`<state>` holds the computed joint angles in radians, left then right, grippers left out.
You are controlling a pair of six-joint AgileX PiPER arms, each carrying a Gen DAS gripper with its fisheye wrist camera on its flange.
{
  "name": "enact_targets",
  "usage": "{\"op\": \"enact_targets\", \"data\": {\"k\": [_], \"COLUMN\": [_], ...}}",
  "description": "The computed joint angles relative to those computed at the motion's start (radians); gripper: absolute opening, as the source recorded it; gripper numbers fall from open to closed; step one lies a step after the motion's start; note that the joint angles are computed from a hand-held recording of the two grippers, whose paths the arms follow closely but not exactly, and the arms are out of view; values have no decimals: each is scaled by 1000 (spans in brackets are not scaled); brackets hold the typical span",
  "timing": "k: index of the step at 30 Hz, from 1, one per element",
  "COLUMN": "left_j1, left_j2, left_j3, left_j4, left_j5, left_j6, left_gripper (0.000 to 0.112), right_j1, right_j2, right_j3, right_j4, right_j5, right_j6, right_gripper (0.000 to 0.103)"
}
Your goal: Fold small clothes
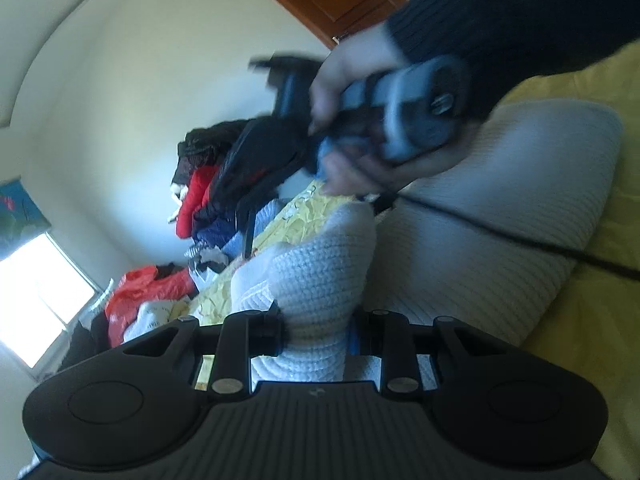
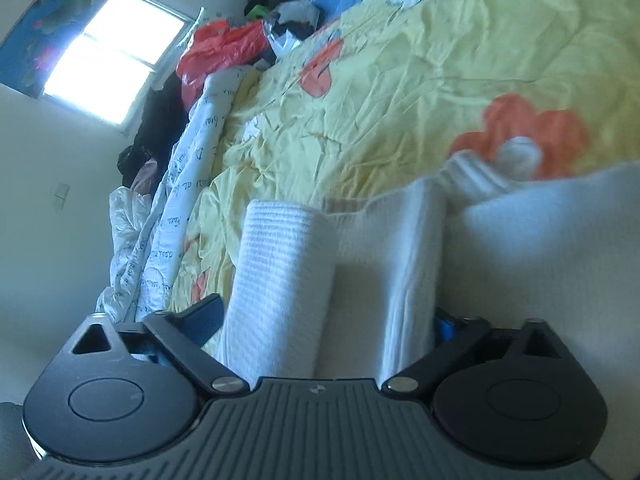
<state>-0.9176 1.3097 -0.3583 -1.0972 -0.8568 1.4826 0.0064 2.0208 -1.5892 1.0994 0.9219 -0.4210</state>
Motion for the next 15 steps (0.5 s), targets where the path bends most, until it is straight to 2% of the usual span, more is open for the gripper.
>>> {"op": "enact_targets", "data": {"k": [2, 3, 4, 6, 9, 13, 15], "left_j1": [2, 2, 1, 1, -30, -120, -175], "left_j2": [12, 16, 17, 7, -19, -52, -33], "left_j3": [19, 24, 24, 18, -16, -111, -154], "left_j4": [44, 55, 55, 55, 25, -59, -63], "left_j5": [-22, -31, -29, -20, 1, 46, 52], "left_j6": [-21, -23, -22, -14, 28, 99, 85], "left_gripper": [28, 28, 28, 28, 27, 27, 27], "right_j1": [24, 27, 27, 17, -28, -126, -193], "right_j2": [34, 38, 34, 11, -35, -100, -140], "right_j3": [-54, -62, -56, -19, 4, -13, -8], "right_j4": [-48, -74, -77, -38, -1, -24, -47], "right_j5": [0, 3, 4, -6, 26, 109, 149], "right_j6": [40, 34, 3, -91, -175, -250, -286], "right_gripper": [61, 41, 33, 24, 23, 23, 23]}}
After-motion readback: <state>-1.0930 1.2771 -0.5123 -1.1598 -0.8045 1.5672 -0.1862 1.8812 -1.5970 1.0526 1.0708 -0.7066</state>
